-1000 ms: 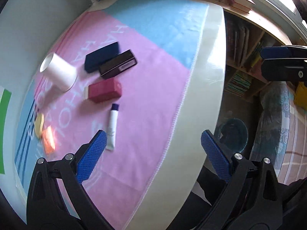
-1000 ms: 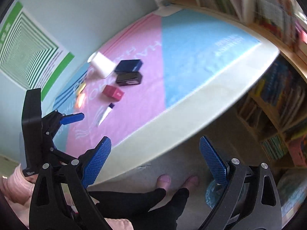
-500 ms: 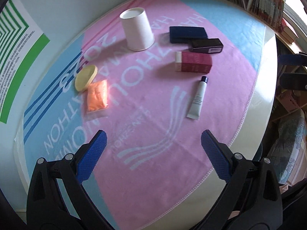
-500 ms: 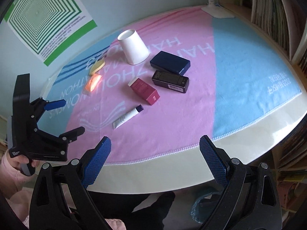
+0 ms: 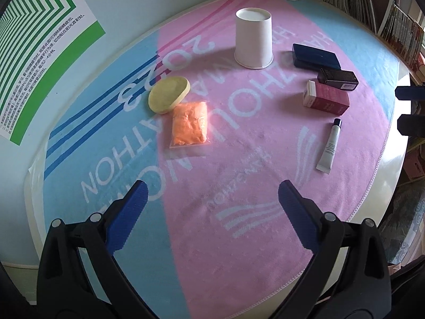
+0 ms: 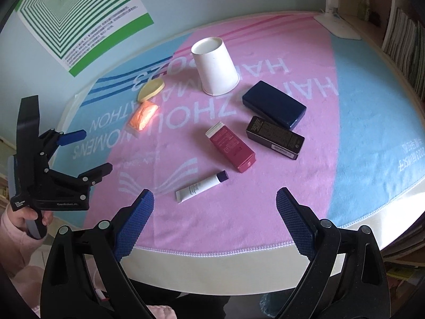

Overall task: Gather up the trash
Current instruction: 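Return both tools to the mat and approach the orange bag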

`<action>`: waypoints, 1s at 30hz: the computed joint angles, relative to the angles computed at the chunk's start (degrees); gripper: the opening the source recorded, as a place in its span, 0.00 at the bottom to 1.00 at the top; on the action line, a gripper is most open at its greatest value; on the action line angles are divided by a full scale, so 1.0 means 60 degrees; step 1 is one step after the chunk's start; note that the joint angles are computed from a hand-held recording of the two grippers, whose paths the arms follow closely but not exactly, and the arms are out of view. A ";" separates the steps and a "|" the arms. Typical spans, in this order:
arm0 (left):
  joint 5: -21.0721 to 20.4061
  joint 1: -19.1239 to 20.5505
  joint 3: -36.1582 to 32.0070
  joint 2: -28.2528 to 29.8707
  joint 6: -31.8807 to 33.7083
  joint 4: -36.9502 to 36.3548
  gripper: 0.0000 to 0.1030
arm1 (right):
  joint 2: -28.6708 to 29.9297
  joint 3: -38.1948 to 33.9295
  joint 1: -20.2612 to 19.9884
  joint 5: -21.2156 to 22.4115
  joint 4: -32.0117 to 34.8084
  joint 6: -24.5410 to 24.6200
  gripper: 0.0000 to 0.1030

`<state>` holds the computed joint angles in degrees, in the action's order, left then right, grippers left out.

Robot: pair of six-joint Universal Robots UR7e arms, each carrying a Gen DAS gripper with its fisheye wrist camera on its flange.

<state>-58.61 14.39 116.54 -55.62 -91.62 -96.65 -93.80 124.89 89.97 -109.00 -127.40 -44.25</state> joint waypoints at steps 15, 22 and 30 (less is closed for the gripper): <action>0.0094 0.0409 0.0414 -0.0401 -0.0076 -0.0303 0.93 | 0.1050 -0.0253 0.0464 -0.0484 -0.0233 0.0046 0.90; 0.0108 0.0664 0.0545 -0.0475 0.0075 -0.0554 0.93 | 0.1444 -0.0364 0.0514 -0.0669 -0.0318 0.0053 0.90; 0.0152 0.0958 0.0622 -0.0519 0.0412 -0.0749 0.93 | 0.1891 -0.0496 0.0572 -0.0856 -0.0524 0.0070 0.90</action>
<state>-57.70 20.13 120.28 -58.74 -89.15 -101.14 -82.46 121.91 93.40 -114.14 -130.54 -43.83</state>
